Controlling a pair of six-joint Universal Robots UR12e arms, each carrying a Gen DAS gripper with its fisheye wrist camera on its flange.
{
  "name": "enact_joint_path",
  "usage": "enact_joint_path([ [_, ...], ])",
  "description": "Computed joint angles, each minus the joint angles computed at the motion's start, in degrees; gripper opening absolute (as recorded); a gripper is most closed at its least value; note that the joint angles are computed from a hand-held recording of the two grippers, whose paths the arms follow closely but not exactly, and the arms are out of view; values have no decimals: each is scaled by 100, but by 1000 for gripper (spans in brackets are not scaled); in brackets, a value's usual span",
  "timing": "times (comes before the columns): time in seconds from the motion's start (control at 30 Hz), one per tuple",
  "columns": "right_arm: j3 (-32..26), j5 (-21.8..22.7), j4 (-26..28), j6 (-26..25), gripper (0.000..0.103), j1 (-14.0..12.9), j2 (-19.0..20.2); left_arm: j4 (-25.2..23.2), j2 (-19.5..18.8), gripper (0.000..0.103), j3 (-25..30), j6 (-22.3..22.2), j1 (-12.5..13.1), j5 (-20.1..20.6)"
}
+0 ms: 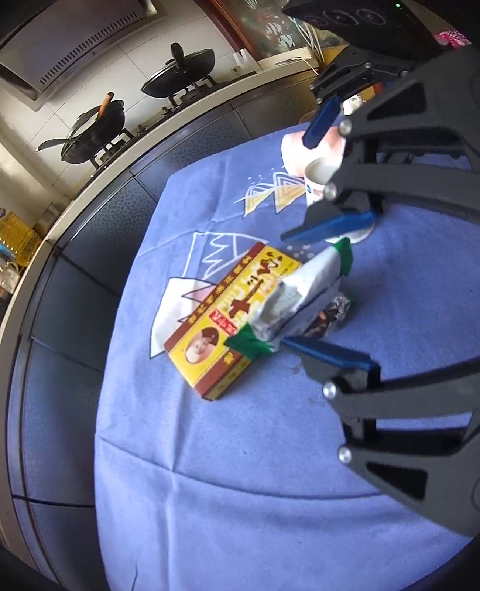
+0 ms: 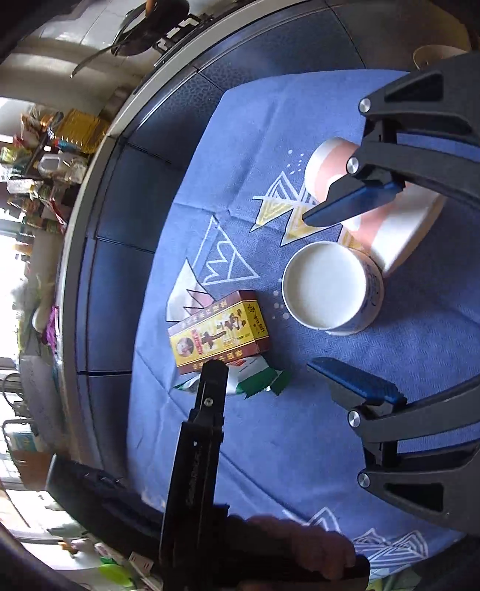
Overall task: Collect trash
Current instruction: 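Grasp the green-white packet with the left tool while the right tool grasps the white cup, then carry packet and white cup to the wastebasket and open both tools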
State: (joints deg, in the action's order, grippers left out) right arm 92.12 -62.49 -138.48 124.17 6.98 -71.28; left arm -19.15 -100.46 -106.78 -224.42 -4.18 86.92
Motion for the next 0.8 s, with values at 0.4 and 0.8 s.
enact_joint_path([
  [0.4,411,1458,858,53,56,-475,-468,960,583,5,-815,-7,-78,-376],
  [0.8,1761,2700,-1263,2551,56,-1991,-1057,950,326,5,-191,1005,-834,-853],
])
